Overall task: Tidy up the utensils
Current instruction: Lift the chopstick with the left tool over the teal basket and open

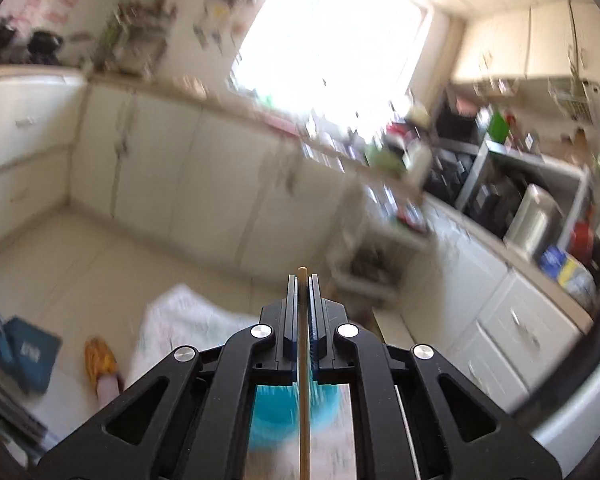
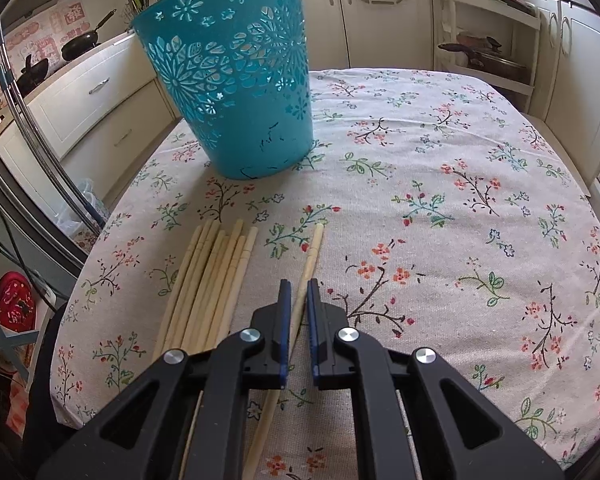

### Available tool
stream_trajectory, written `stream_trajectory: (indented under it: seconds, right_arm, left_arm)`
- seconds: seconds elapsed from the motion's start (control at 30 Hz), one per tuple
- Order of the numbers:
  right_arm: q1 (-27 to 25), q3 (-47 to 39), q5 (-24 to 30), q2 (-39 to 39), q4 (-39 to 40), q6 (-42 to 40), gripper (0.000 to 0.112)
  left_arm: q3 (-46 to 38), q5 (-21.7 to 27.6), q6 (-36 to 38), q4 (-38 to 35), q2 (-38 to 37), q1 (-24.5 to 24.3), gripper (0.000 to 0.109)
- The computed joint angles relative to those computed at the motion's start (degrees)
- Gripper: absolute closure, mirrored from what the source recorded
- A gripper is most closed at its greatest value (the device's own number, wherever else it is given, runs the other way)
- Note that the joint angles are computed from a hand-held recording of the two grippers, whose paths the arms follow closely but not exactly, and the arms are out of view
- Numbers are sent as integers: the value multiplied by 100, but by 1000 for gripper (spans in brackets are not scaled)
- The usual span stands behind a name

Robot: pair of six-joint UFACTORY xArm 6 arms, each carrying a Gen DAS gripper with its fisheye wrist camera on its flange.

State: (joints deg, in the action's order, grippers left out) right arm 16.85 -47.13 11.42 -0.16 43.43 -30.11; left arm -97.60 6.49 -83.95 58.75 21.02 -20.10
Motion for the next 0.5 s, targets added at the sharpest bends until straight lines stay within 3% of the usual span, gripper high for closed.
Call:
stream_trajectory:
  seconds: [0.13, 0.2, 0.37, 0.5]
  right_arm:
    - [28, 11, -54, 0, 302, -260, 103]
    - [48, 5, -88, 6, 413, -374, 103]
    - [78, -13, -146, 34, 595, -599, 102]
    - [71, -54, -130, 62, 751, -742, 102]
  left_arm:
    - [-1577, 958, -1380, 1471, 970, -98, 104]
    - [-2258, 1399, -1429, 1653, 1457, -169, 104]
    - [-3767, 2200, -526, 1073, 2647, -291, 104]
    - [-3665, 2254, -540, 1088, 2727, -273, 104]
